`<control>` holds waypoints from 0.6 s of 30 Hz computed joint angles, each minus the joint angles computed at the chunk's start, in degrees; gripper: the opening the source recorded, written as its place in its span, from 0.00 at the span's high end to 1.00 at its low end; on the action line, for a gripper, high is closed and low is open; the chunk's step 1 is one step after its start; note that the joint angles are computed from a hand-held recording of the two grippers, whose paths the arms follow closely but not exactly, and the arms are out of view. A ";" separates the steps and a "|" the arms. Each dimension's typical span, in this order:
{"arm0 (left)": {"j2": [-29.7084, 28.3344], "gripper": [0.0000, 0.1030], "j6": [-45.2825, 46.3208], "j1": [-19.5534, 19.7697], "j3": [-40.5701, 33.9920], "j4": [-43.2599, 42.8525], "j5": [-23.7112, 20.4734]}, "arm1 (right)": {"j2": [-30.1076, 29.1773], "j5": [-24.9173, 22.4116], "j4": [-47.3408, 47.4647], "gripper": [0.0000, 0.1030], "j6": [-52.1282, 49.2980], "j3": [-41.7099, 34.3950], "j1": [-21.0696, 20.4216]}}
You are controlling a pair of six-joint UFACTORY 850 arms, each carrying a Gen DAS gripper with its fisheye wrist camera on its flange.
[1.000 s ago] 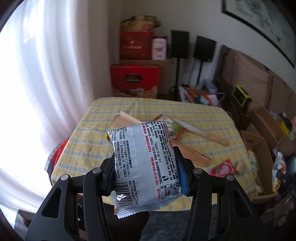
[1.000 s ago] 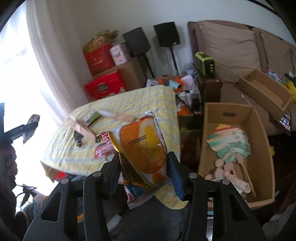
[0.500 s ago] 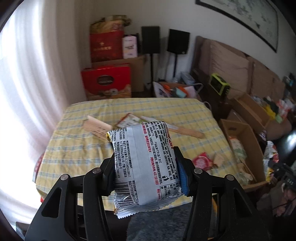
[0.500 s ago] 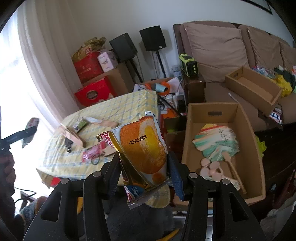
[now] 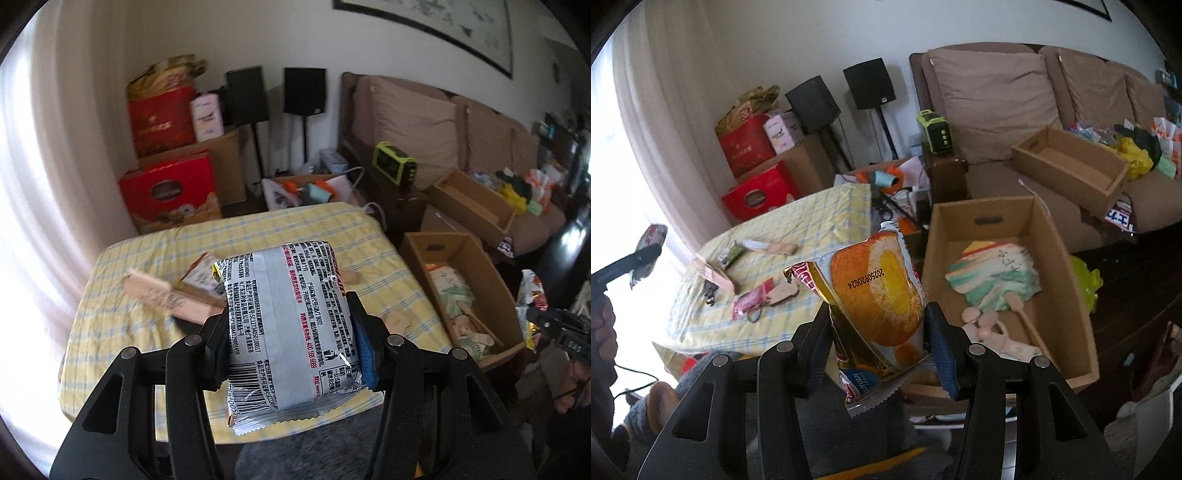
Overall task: Organize objects
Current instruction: 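Carry the white packet with the left gripper while the right carries the orange bag over the cardboard box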
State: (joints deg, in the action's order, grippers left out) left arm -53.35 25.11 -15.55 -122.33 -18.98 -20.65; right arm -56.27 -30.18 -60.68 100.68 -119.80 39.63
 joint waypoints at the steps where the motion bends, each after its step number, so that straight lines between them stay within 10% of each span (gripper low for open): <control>1: -0.35 0.52 1.20 -0.38 -0.58 -0.80 -0.07 | 0.31 -0.26 -0.39 0.52 0.54 0.65 -0.05; 18: -8.55 0.52 4.61 -2.32 -13.89 -7.60 -9.91 | 1.94 1.50 -6.21 0.52 8.83 6.38 -1.44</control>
State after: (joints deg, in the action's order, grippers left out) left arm -61.90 29.73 -17.87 -136.21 -26.59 -30.57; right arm -54.33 -28.69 -66.89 109.52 -113.42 38.19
